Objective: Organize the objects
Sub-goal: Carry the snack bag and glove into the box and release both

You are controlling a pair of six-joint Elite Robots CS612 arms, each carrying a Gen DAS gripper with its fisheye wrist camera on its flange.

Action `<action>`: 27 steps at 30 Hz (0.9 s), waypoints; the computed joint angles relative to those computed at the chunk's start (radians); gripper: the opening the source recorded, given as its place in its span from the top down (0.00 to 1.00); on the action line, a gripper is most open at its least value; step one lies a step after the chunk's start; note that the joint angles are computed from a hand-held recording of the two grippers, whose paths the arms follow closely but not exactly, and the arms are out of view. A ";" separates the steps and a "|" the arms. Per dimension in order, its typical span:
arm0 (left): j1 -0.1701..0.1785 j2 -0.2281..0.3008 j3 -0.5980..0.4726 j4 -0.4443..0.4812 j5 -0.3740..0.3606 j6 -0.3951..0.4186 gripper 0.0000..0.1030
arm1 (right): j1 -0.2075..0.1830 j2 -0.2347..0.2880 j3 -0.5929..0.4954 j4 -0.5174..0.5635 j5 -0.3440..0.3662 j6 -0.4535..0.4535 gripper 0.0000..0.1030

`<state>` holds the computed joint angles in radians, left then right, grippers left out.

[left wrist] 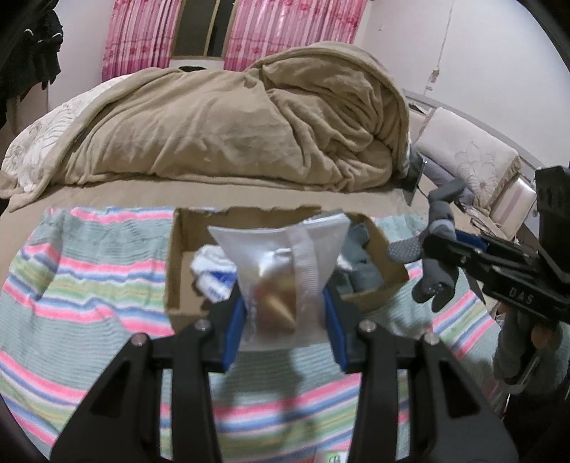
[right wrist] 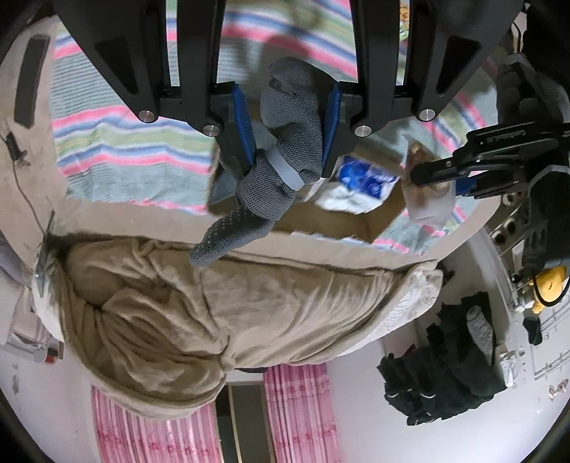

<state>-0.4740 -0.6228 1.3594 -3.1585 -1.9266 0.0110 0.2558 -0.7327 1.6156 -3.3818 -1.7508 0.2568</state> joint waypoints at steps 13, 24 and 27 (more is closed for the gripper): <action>-0.017 0.076 -0.140 0.097 0.015 0.013 0.59 | -0.027 0.045 -0.072 0.084 0.010 -0.033 0.64; -0.025 0.134 -0.231 0.245 -0.003 0.048 0.59 | -0.039 0.091 -0.121 0.174 0.051 -0.022 0.64; -0.027 0.149 -0.253 0.283 0.004 0.056 0.57 | -0.038 0.101 -0.134 0.190 0.053 -0.035 0.64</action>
